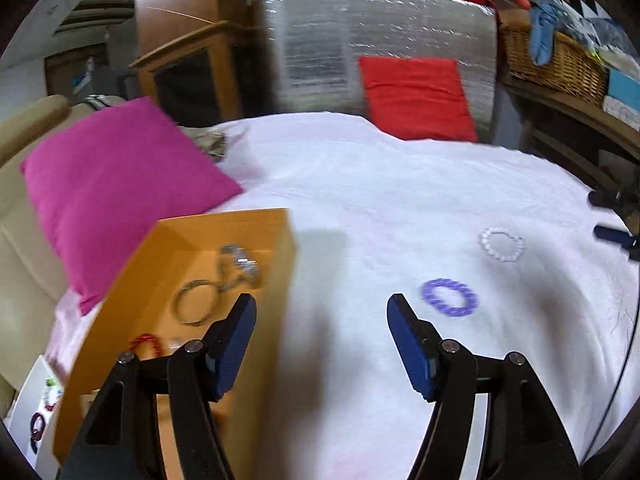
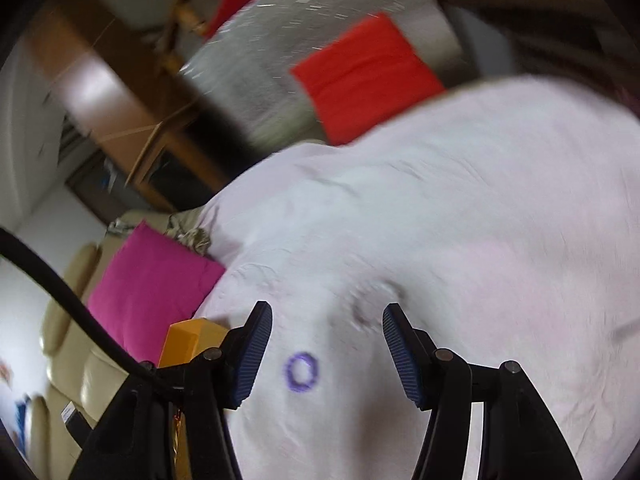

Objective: Organize jewelry
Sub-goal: 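Move the left tool to the purple bead bracelet while the right tool approaches the white bead bracelet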

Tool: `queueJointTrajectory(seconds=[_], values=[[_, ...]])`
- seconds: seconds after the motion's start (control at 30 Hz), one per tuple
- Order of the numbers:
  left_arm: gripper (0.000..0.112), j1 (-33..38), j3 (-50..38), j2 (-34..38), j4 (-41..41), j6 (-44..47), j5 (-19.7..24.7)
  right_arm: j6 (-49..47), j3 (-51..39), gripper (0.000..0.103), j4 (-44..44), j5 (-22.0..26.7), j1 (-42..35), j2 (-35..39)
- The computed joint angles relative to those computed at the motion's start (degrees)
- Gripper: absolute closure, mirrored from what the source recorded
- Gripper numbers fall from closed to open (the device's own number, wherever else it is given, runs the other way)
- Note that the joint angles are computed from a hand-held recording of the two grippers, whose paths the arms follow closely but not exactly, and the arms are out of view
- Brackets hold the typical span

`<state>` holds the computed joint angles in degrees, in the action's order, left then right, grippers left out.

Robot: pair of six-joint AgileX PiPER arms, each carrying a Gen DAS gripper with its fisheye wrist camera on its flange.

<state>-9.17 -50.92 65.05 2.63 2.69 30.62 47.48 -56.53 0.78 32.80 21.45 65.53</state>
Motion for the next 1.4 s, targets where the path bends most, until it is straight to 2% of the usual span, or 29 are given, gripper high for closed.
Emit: queueJointTrajectory(seconds=[0.1,0.17,0.3,0.37,0.43,0.63,0.77,1.17,1.27,1.4], values=[[0.044,-6.63,-0.93,2.95,9.55,-11.59,0.82,-7.82,2.64,0.042,8.11,-1.14,-3.34,1.72],[0.044,-10.59,-1.68,5.21,15.99,-19.20,1.87,-5.96,1.24,0.042,5.03,-0.48,-1.76,4.69],[0.043,-14.30,-4.09,8.87,17.48,-24.71,3.95,-8.66,2.48,0.042,9.12,-0.63,-1.74,5.75],[0.043,-14.93,-4.77,10.13,17.21,-25.50,3.79,-3.62,2.64,0.042,2.54,0.25,0.31,5.51],[0.043,-17.00,-5.20,10.92,20.29,-28.96,4.07,1.99,1.95,0.042,-4.67,2.32,2.57,5.49],[0.043,-21.06,-5.97,11.98,25.64,-34.91,4.53,5.47,2.60,0.042,-11.02,4.72,2.95,3.19],[0.043,-23.36,-6.29,12.57,28.53,-38.17,5.23,4.13,3.29,0.042,-9.56,4.35,1.92,2.34],[0.043,-24.36,-6.17,12.44,29.45,-38.85,5.92,7.29,2.65,0.042,-11.33,4.65,4.32,3.23],[0.043,-23.01,-6.01,12.36,27.63,-36.66,5.76,8.25,2.16,0.042,-11.72,4.45,5.29,4.42],[0.043,-18.36,-6.00,12.66,20.61,-29.43,4.85,9.64,1.99,0.042,-12.41,4.03,6.44,5.41]])
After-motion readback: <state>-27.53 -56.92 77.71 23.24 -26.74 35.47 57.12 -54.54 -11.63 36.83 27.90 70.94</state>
